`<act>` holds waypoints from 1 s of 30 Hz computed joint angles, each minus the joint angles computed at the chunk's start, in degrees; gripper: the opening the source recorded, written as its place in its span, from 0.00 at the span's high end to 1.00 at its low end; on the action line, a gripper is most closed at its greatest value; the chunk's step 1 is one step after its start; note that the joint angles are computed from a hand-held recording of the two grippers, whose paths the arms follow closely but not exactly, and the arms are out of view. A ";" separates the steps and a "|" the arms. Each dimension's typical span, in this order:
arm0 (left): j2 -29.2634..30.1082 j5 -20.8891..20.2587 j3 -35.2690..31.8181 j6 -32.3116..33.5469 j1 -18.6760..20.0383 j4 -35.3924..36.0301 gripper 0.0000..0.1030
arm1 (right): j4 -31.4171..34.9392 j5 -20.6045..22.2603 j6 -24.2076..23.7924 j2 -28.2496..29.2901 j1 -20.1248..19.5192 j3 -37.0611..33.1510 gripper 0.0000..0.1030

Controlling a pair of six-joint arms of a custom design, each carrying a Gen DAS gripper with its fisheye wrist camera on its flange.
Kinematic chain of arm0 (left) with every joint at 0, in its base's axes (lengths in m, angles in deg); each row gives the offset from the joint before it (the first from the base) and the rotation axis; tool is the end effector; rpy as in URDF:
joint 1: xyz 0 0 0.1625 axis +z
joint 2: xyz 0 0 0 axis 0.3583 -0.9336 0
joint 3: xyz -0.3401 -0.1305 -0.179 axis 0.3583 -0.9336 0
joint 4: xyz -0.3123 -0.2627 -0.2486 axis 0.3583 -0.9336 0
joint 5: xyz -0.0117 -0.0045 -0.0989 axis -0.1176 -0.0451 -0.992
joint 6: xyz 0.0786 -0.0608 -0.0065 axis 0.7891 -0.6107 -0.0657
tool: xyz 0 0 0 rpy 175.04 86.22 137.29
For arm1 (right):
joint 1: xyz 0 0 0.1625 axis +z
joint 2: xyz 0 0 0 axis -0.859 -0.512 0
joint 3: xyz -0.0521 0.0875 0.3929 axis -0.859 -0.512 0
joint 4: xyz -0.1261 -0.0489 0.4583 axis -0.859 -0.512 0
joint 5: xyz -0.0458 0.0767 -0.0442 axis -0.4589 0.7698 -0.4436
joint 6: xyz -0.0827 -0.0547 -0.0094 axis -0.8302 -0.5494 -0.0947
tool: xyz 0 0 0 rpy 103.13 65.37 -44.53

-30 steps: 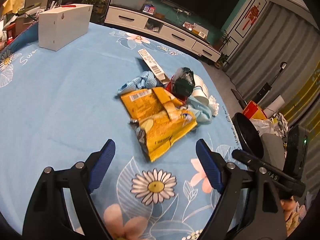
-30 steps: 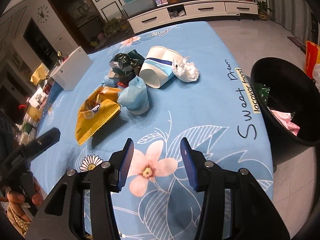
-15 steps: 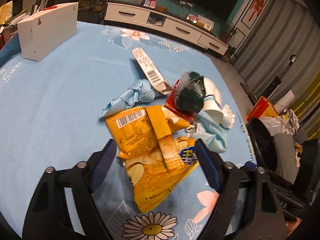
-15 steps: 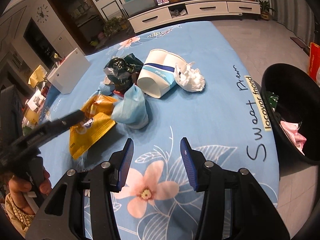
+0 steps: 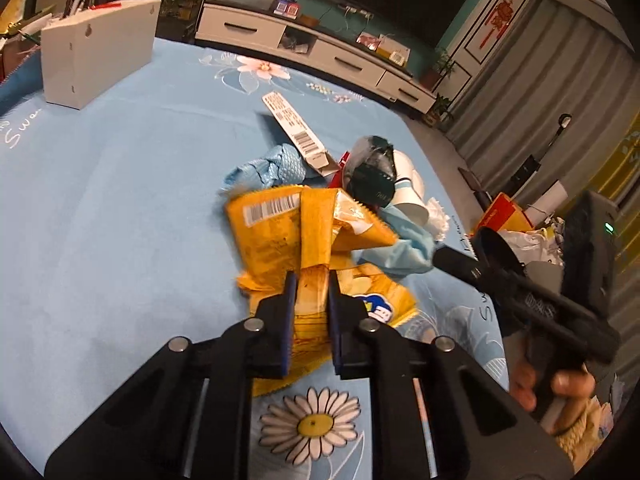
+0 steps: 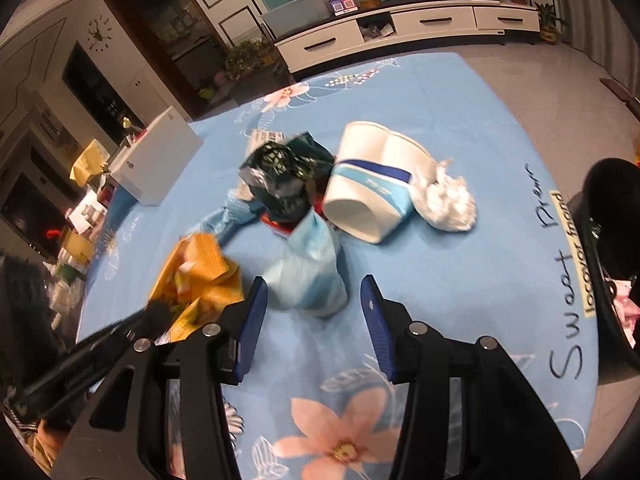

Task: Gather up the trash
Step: 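Move the left gripper to the yellow snack bag and grasp it, then grasp the blue face mask with the right gripper while the left lifts the yellow bag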

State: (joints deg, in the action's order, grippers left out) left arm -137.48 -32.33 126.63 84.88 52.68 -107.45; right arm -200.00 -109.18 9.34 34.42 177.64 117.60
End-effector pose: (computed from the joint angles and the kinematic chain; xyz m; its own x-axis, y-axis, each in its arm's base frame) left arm 0.0546 -0.4444 0.3542 -0.9274 0.0248 -0.3733 0.2513 0.7806 -0.5723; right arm 0.3786 -0.5081 -0.0332 -0.9173 -0.1916 0.3490 -0.3343 0.8466 -0.4140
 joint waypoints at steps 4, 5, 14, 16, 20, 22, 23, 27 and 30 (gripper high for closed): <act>-2.98 0.92 1.17 0.02 -0.59 0.73 0.85 | 0.55 -1.07 -0.05 1.68 0.18 -2.08 0.51; -3.33 1.21 1.33 -0.07 -0.71 0.82 0.85 | 0.96 -0.85 0.08 1.88 0.09 -2.38 0.51; -4.84 1.40 1.88 -0.40 -0.92 1.72 0.85 | 4.03 -2.44 -0.10 3.47 0.19 -3.60 0.75; -5.13 1.56 1.96 -0.52 -1.13 1.91 0.85 | 4.02 -2.95 -0.33 3.38 0.30 -3.30 0.83; -5.65 1.93 2.12 -0.76 -1.72 2.15 0.85 | 2.63 -2.64 -0.32 2.14 0.58 -1.22 0.90; -6.26 2.20 2.41 -0.88 -2.11 2.54 0.85 | 1.72 -2.31 -0.11 0.99 0.86 0.46 0.90; -6.45 2.27 2.45 -0.86 -2.27 2.68 0.85 | 1.29 -2.26 0.15 0.29 1.04 1.42 0.90; -7.92 2.33 3.25 -1.09 -3.34 3.78 0.85 | -0.38 -2.09 1.36 -2.94 1.80 5.33 0.90; -8.70 2.21 3.74 -1.16 -4.26 4.48 0.85 | -1.45 -3.37 1.83 -5.01 2.55 7.63 0.90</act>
State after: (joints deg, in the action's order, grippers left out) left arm -146.18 -30.12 130.36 83.73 48.42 -102.98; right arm -201.46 -112.56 11.17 29.41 180.19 125.23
